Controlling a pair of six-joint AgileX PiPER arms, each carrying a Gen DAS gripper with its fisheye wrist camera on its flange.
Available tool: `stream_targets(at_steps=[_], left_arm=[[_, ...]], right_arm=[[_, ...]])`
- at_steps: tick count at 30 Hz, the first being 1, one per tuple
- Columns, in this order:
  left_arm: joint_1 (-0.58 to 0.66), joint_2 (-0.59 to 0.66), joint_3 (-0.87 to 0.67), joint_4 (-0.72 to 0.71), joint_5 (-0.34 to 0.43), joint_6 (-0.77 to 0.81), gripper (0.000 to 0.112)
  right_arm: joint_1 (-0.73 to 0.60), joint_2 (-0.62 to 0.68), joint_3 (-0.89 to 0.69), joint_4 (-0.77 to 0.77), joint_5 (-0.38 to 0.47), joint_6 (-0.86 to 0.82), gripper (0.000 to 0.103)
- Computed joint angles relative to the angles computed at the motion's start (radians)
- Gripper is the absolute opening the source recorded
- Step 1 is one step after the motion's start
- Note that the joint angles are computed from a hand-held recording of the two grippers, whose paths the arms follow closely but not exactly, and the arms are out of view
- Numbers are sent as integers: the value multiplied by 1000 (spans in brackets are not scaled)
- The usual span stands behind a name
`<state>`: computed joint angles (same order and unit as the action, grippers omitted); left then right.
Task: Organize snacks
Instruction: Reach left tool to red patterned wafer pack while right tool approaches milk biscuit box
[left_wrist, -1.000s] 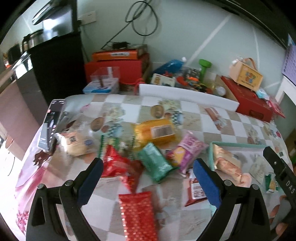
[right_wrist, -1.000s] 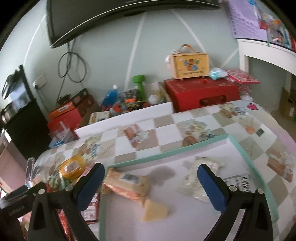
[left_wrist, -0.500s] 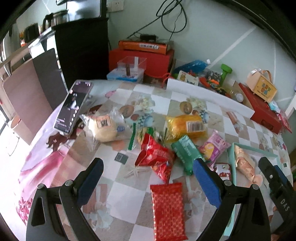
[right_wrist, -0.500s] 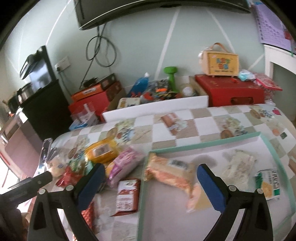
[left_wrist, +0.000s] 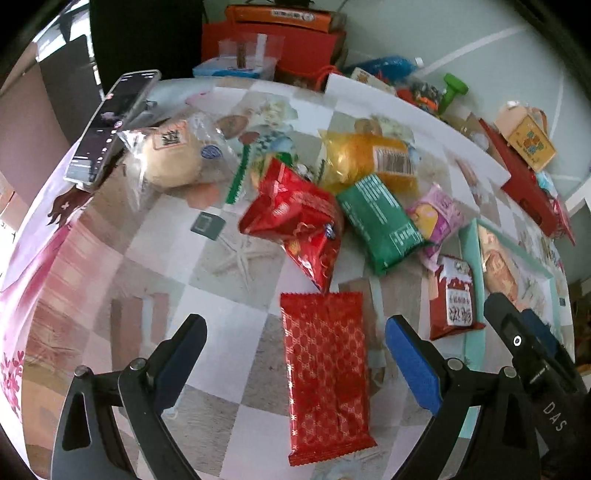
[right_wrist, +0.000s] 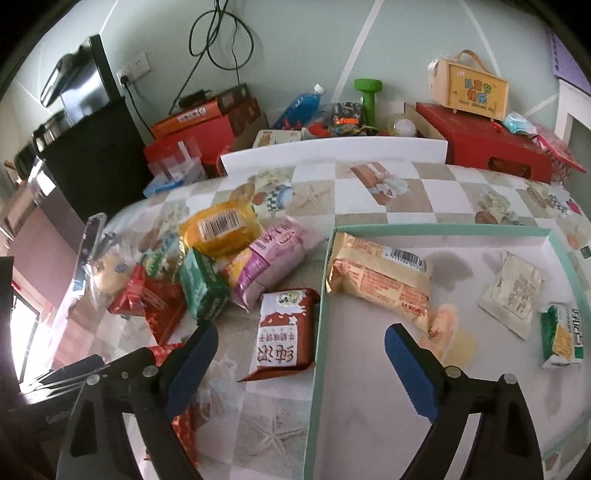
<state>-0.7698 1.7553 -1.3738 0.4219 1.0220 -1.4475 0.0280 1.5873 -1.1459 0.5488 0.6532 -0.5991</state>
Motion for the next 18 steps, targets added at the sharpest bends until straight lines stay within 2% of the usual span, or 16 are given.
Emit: stream_targets(at_steps=[7,9,13,18], left_arm=[[6,36,-14,-64,-40,64,91],[6,50,-26,-76,-33,83,74],[9,69,-40,-100,-31,110,73],[-9,106,-87,-79,11,128,58]], right_arm=[[-11,7,-11,-43,-3,57,93],[-13,10,-15,-52,-2,69,93],[-17,14,-20,-58,3,77,93],[-18,13,-20,-64,2,84,93]])
